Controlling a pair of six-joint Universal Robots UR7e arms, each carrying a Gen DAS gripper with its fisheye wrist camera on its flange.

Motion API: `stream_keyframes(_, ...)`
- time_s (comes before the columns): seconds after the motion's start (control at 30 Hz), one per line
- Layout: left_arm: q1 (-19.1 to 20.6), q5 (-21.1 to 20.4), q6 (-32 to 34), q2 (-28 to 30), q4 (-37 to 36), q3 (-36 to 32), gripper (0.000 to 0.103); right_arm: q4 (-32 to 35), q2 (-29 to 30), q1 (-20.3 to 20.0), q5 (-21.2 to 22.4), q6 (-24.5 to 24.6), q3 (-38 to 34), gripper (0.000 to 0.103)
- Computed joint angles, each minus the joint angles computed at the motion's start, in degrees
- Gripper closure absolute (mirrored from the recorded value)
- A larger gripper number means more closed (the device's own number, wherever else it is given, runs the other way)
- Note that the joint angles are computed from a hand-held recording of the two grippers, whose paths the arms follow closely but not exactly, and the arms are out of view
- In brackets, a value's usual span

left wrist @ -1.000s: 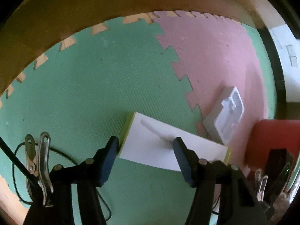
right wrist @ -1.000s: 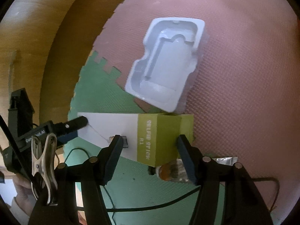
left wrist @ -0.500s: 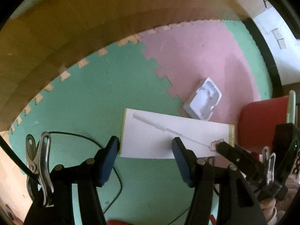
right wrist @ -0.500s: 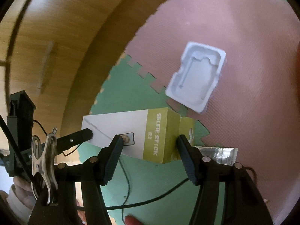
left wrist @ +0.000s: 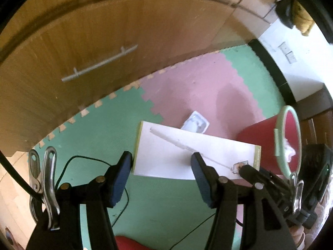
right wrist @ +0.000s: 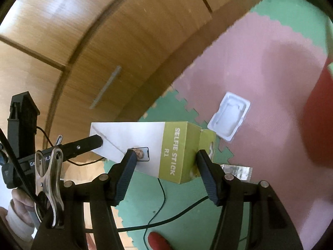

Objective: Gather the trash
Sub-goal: 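Lift the box with both tools and carry it over the bucket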

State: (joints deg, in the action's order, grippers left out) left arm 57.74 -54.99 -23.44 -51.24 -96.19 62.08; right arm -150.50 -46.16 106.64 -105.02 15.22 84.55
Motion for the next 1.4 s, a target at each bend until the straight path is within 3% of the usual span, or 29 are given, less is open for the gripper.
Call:
stream_keyframes(0.37,-9.7,3.6,1.4,-3.2,-4.7,5.4,0.042,-3.9,-11.6,3.0,-1.7,1.6,8.3,0.041)
stream_keyframes(0.6,-14.3,1.6,0.5,-1.5,-6.2,4.6,0.042,-5.5,-19.6,4.0,-5.7,2.3,12.7,0.041)
stream_keyframes(0.8,-16.7,-0.5,2.0,1.3,-9.4,2.8,0.042,-3.7,-24.6,4.2,-9.7,0.2,13.0,0.041)
stream_keyframes(1.0,-18.7,-0.6,5.5,4.3,-13.9,2.3,0.042,-3.0,-28.0,3.2,-12.1,1.4,13.3,0.04)
stream_keyframes(1.4,-17.5,-9.4,2.3,13.1,-15.2,-2.7,0.042,0.0,-33.2,-1.5,-15.7,-2.6,13.6,0.04)
